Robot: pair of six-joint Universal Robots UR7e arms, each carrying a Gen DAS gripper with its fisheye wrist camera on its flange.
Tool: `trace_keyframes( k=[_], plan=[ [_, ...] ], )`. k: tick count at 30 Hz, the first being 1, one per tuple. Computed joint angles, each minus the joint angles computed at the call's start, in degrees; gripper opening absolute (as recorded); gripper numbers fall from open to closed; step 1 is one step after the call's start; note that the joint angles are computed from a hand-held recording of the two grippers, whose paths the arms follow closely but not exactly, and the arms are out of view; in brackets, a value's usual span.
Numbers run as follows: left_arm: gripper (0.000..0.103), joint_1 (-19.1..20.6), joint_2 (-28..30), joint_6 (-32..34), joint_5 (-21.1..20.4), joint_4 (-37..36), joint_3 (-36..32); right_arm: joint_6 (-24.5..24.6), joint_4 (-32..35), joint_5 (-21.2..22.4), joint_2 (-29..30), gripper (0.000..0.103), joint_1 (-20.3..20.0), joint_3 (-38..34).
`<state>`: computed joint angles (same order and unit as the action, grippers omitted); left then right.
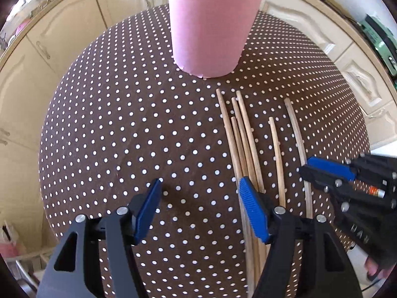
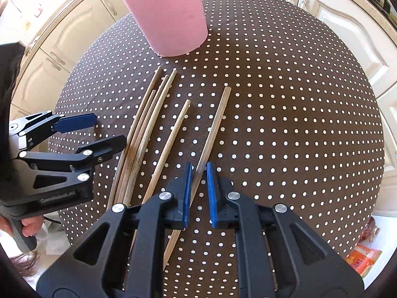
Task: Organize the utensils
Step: 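Close the right gripper on a loose chopstick beside the bundle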
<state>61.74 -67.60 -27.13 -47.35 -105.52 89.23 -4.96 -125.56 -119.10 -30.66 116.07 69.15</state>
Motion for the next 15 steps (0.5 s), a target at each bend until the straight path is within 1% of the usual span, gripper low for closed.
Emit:
trace_keyframes(
  k=[1,2,4,8,9,12,15],
  plan=[
    [0.065,0.11,0.66,-0.60,-0.10,0.75,-0.94,-0.26,0.02,-0.05,-0.13,0.013,-0.09,0.07],
    [0.065,0.28,1.55,-1.67,-0.18,2.08,-2.34,-0.49,0.62,-0.14,1.31,0.013,-0.29,-1.99],
    [0.065,0.27,3.89,-4.06,-0.57,4.77,-5.54,-0.98,0.54,-0.41,1.89,0.013,-0.34,-2.41],
    [0.065,1.02,8.26,-9.55,-1.75,13.17,-13.14,-0.15,1.51,0.43,2.19,0.013,-0.51,-3.08],
    [0.065,1.24,8.95,-10.09,-2.04,14.12,-14.46,-0.06,1.50,0.63,2.19,0.013,-0.53,-3.07],
    [0.065,1.62,10.71,-9.86,-1.90,15.07,-17.02,-0.87,0.63,0.98,1.85,0.013,-0.79,-2.49],
    [0.065,1.81,10.77,-8.02,-0.60,12.49,-16.14,-0.89,0.50,1.63,1.50,0.013,-1.07,-2.22]
  ],
)
